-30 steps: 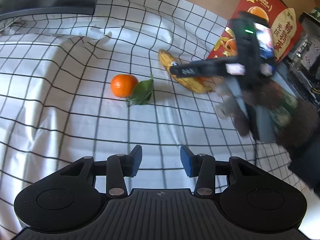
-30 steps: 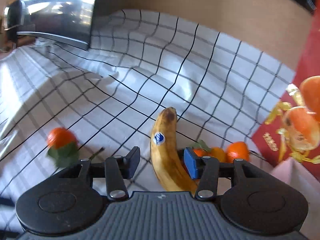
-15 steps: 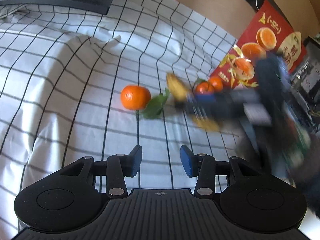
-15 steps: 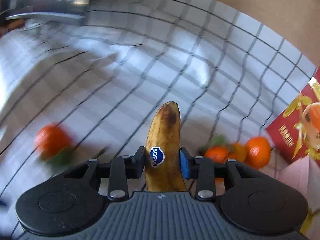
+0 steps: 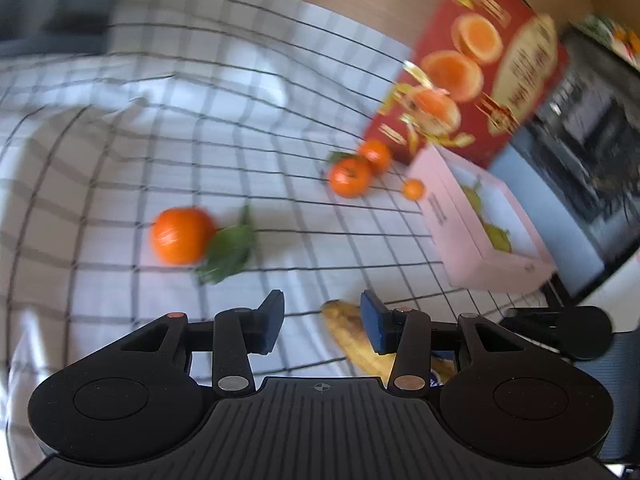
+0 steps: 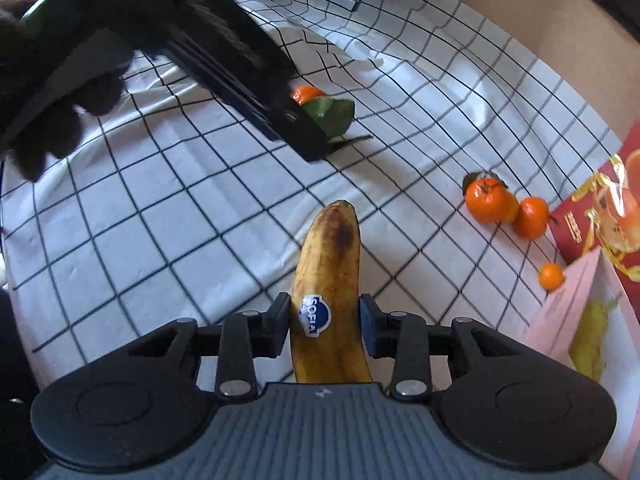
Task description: Organize fruits
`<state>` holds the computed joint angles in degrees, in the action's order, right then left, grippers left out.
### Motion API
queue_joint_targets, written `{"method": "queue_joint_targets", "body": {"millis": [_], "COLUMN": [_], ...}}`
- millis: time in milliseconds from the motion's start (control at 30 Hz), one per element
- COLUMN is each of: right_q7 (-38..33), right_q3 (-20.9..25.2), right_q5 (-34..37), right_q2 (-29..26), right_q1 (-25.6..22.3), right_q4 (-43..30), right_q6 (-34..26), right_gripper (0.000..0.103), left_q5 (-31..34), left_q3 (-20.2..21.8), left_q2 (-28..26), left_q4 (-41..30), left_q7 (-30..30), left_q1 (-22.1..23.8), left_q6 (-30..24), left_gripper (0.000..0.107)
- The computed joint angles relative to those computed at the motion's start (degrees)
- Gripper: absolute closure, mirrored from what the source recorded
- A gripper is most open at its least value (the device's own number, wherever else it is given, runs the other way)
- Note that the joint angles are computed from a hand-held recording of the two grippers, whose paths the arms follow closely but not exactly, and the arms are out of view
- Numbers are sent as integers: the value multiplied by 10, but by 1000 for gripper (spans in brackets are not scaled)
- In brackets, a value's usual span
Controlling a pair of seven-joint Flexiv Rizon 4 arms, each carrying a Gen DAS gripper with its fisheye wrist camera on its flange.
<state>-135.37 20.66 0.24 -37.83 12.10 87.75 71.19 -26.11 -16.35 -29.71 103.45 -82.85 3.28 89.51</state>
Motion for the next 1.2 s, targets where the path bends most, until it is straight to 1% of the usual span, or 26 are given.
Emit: {"method": "queue_joint_targets", "body": {"millis": [33,67,167,233,267,333,400,433,467,600,667,733,833,900,1000,1100,1133,1167,1200], "right_q7": [9,12,42,67,75,90,111,123,137,174,193,200,223,239,258,272,273,274,276], "right_q3": [3,9,18,26,30,36,31,25,16,-13,-21,-27,-28,-28,-25,-22,-23,-26,-30], "right_q5": [10,20,62,101,123,174,215,230,241,268,266,256,249,243,236,223,216,207,195], "right_q2": [8,15,42,59,66,72,69,66,64,51,43,36,19,5,-17,-39,-42,-43,-44], "right_q1": [-5,-13,-35,-55,-64,-84,-92,-90,-84,-65,-57,-50,-48,-45,-44,-35,-30,-25,-17], "right_q4": [7,11,24,23,21,4,-17,-26,-31,-49,-60,-64,-84,-103,-131,-159,-161,-161,-159], "right_q6": [1,-2,-25,-68,-90,-153,-201,-215,-219,-194,-186,-165,-159,-156,-154,-159,-155,-149,-142], "right_gripper": [61,55,54,54,54,54,60,61,63,63,62,62,61,59,58,58,58,56,53], "left_q5": [6,12,20,20,17,16,12,8,6,-16,-25,-40,-75,-106,-156,-233,-249,-263,-273], "left_q3": [-1,1,7,13,7,15,12,12,11,1,2,2,-15,-41,-77,-139,-146,-147,-143], "left_q2": [-6,-13,-37,-56,-67,-84,-94,-95,-95,-77,-62,-48,-26,-11,12,33,38,43,47], "left_q4": [-11,-24,-64,-92,-106,-133,-148,-151,-152,-125,-100,-77,-37,-7,33,69,74,79,83], "left_q7": [9,16,33,38,47,52,64,68,75,105,113,113,113,127,156,225,242,254,261], "left_q1": [0,-3,-8,-14,-10,-18,-16,-16,-16,-9,-11,-10,2,18,37,69,70,66,57], "left_q6": [-5,-9,-26,-43,-51,-73,-97,-108,-119,-137,-125,-116,-101,-89,-77,-70,-67,-52,-22], "left_gripper": [60,60,60,61,61,63,72,75,77,78,78,78,80,85,85,85,85,85,84]}}
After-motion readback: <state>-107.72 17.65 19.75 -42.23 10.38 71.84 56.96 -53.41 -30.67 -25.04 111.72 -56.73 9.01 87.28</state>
